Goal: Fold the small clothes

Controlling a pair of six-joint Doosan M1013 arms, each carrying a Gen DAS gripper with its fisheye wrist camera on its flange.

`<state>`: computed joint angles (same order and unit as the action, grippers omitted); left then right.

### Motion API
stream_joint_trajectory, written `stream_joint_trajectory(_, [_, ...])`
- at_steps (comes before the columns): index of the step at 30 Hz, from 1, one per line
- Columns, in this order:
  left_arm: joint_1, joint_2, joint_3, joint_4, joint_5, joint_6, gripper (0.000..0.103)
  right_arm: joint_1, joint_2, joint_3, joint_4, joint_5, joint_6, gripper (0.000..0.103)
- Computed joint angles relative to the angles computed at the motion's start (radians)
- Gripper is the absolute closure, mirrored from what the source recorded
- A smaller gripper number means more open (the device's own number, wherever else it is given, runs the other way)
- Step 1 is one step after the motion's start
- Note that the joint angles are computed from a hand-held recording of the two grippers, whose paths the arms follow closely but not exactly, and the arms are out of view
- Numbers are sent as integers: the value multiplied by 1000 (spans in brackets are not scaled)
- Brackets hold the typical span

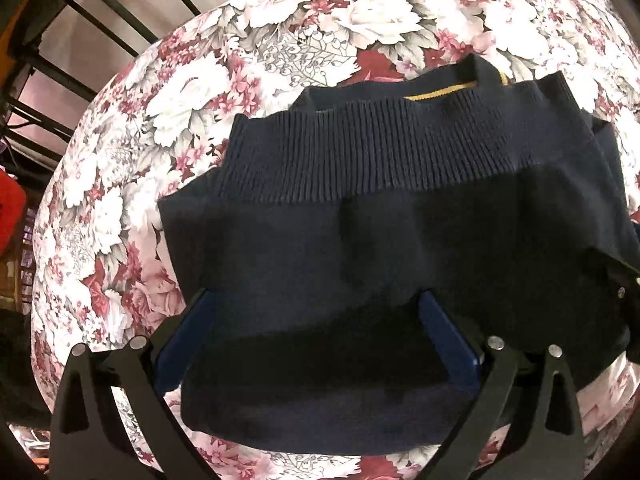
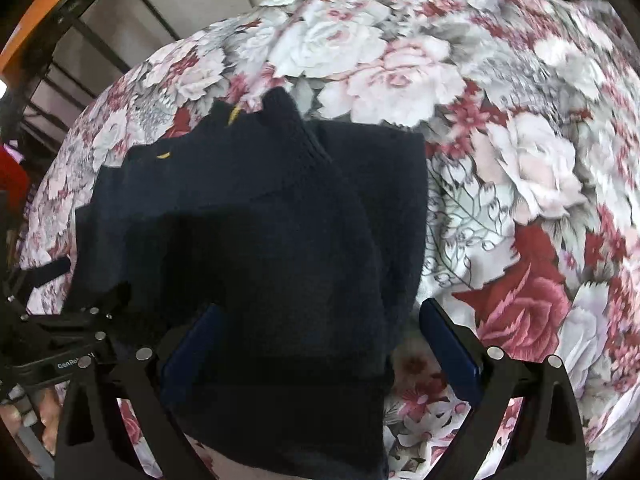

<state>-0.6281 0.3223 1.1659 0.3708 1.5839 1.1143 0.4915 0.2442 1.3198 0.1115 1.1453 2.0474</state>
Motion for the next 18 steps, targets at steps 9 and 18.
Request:
stream_joint_trajectory(9, [-14, -29, 2, 24, -60, -7, 4, 1, -55, 26, 42, -174, -1, 4])
stream_joint_trajectory(18, [83, -48, 35, 23, -58, -144, 4, 21, -23, -5, 204, -327, -136, 13])
